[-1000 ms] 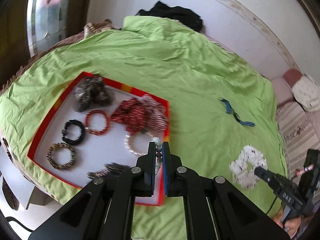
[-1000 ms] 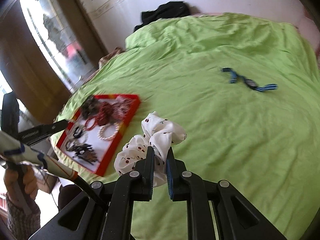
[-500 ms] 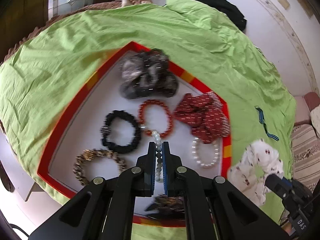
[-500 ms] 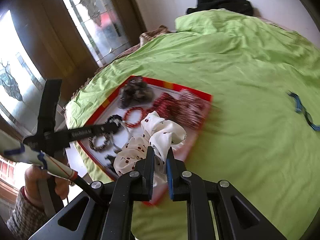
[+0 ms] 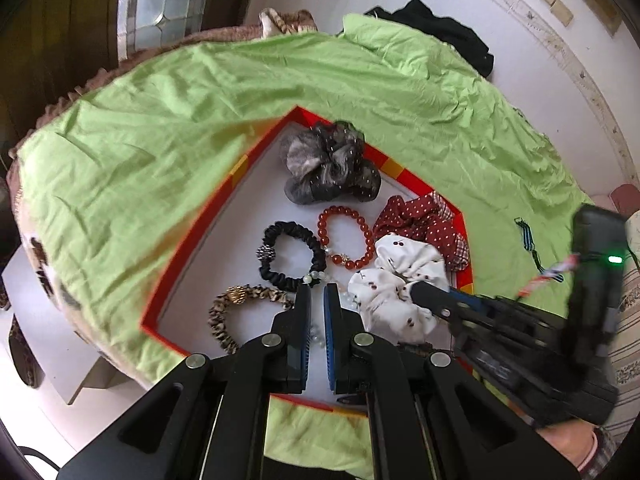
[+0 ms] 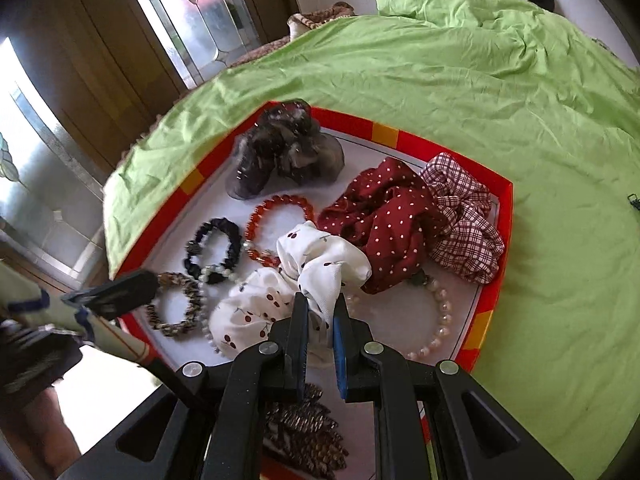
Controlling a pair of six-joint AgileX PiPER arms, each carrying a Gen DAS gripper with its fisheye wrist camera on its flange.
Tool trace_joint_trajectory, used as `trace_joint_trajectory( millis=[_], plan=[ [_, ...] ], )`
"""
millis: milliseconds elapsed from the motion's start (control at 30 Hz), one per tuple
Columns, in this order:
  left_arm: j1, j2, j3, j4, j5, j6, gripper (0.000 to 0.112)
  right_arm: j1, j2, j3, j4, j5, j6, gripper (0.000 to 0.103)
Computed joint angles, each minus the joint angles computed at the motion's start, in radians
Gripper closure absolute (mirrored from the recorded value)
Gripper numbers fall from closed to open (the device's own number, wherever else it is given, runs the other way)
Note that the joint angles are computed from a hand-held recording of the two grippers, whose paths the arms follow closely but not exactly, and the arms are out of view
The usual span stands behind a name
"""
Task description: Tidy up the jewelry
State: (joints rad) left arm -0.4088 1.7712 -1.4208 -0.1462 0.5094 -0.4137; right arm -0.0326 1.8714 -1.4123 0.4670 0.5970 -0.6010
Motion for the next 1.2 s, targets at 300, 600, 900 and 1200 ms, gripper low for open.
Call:
trace_joint_trajectory(
  millis=[300, 600, 900, 1200],
  plan=[
    [-0.126, -0.135, 0.096, 0.577, 0.026, -0.574, 0.06, -0.038, -0.099, 0.064, 0.112, 0.002, -0.131, 0.057],
    [-0.308, -0.16, 0.068, 0.948, 0.267, -0.896, 0.043, -0.24, -0.316, 0.309, 0.376, 0.042, -0.444, 0.043],
    [-0.492, -0.115, -0.005, 1.116, 0.472, -0.984, 0.035, -0.451, -0.386, 0.49, 0.486, 0.072, -0.643, 0.042],
    [-0.691, -0.061, -0.097, 1.351, 0.676, -1.102, 0.014, -0.646, -0.448, 0.62, 0.611, 0.129, -0.851, 0.038]
  ],
)
